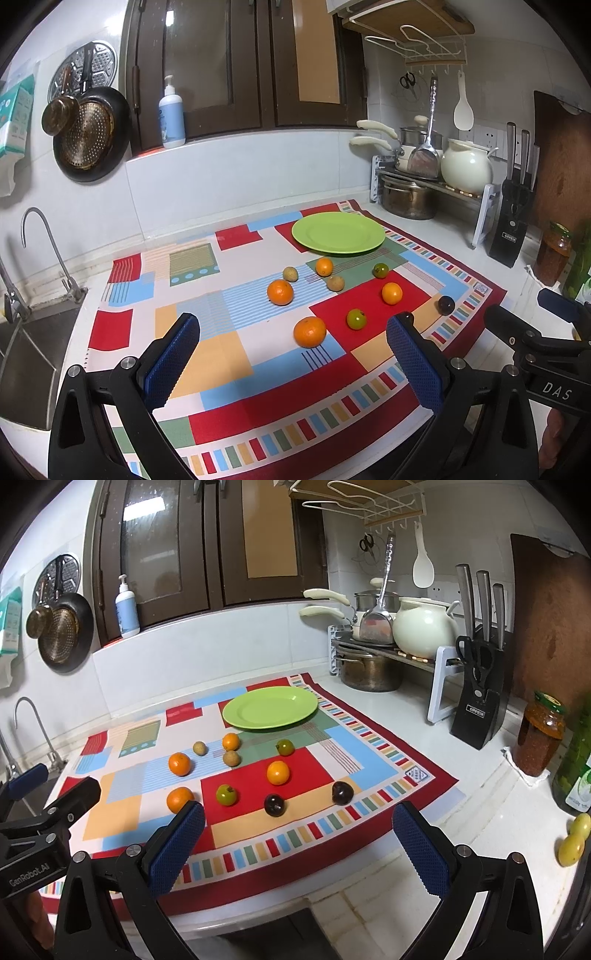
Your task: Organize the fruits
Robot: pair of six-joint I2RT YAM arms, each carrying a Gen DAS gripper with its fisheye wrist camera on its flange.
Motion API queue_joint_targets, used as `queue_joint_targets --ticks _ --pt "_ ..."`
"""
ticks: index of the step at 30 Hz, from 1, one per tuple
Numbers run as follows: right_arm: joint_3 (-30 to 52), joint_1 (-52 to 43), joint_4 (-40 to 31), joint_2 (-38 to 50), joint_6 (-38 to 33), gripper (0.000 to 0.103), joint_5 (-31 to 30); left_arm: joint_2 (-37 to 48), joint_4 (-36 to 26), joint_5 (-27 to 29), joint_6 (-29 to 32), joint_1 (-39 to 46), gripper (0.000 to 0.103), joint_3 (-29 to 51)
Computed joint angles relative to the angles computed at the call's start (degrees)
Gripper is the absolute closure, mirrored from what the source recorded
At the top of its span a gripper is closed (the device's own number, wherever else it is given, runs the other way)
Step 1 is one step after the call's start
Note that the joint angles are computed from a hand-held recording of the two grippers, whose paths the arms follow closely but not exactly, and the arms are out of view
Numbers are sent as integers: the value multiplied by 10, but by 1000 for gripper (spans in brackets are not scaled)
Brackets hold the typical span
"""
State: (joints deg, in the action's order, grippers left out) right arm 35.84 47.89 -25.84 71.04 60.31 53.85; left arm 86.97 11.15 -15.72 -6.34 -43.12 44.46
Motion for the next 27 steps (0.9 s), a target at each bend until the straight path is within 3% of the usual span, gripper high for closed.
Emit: queue_joint_targets --ticks 14,18,27 --pt "-19 -45 95 32 -64 1 -47 61 23 23 18 18 0 17" --pt "-19 -64 140 60 -98 1 -65 97 31 34 28 24 5 35" --pt "-6 -144 238 146 -167 17 -162 209 -16 73 33 50 15 133"
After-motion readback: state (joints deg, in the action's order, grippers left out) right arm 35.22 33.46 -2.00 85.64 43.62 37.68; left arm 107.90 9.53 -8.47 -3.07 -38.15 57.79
